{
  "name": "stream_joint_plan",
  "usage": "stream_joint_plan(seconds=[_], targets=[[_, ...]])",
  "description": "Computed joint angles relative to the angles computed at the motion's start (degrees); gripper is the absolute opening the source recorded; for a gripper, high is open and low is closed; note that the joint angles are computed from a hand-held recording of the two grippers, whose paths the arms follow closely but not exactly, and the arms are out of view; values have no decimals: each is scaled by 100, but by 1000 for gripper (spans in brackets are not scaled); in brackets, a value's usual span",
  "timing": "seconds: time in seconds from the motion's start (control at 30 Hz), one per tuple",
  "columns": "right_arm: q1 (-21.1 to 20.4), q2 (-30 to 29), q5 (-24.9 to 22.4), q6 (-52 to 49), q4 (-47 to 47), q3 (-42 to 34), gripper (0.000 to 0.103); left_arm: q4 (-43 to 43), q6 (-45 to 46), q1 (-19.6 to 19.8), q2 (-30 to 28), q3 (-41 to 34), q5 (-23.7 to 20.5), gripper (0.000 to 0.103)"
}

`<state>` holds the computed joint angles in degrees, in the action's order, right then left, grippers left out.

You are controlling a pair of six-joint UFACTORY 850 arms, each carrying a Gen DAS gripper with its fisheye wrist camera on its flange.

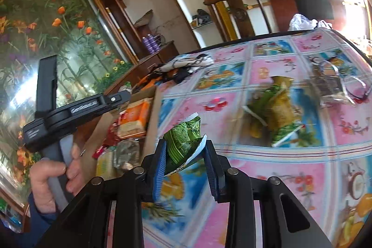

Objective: Organize snacks
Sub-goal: 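Carry the clear packet and green snack bag over the box with both tools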

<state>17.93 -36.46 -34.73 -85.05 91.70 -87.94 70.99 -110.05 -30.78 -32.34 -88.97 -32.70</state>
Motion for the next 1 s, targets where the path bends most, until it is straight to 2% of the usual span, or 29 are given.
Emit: stream_joint_plan(seconds=[0.37, 0.63, 1.0], targets=[[494, -221, -326, 293, -270, -403, 35, 39, -524, 498, 596, 874, 25, 32], [835, -502, -394, 735, -681, -862, 35, -692, 122, 721, 608, 963, 185, 32], [1155, -1222, -241, 2042, -1689, -1938, 35, -1289, 703, 740, 447, 817, 158, 32]])
